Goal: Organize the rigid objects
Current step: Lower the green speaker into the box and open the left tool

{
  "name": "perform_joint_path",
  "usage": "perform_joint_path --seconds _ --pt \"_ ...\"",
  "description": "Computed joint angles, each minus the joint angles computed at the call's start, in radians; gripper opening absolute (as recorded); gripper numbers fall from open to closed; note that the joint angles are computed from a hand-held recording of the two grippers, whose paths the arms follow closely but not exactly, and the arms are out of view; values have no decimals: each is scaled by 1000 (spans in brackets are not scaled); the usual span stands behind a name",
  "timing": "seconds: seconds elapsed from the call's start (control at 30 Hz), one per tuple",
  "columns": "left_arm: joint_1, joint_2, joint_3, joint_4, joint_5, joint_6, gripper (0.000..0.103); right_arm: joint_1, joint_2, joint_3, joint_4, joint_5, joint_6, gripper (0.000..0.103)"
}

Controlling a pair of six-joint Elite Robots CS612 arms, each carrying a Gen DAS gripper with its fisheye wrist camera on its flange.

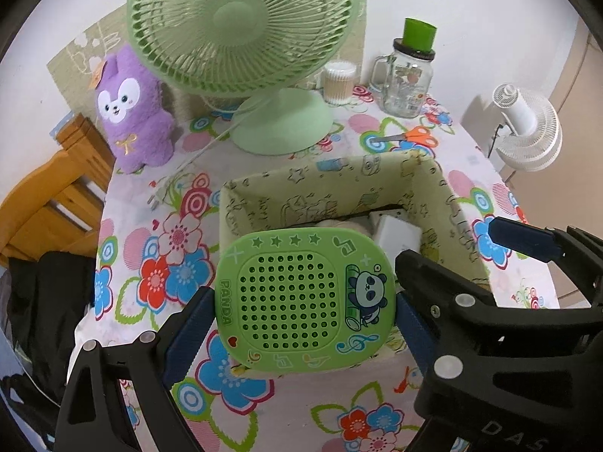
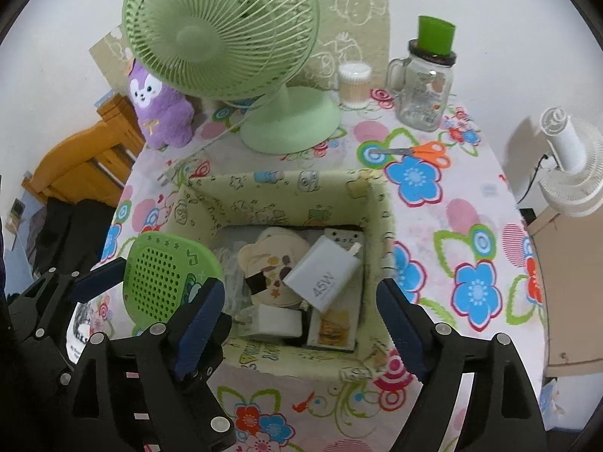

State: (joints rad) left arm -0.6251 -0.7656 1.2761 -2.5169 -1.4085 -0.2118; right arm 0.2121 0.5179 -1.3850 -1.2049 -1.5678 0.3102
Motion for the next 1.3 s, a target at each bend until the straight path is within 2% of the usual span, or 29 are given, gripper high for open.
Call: perform_joint_path --seconds 0.27,0.63,1.17,1.3 --pt "-4 21 -31 18 -14 13 95 -7 -1 -8 45 -75 42 90" --pt "0 65 -90 70 -45 9 95 -26 13 -19 78 -74 76 90" --pt "13 123 -172 165 -56 -17 95 -34 6 32 63 -45 47 90" --pt "11 129 -176 164 -52 -10 96 -35 5 41 64 -37 43 90"
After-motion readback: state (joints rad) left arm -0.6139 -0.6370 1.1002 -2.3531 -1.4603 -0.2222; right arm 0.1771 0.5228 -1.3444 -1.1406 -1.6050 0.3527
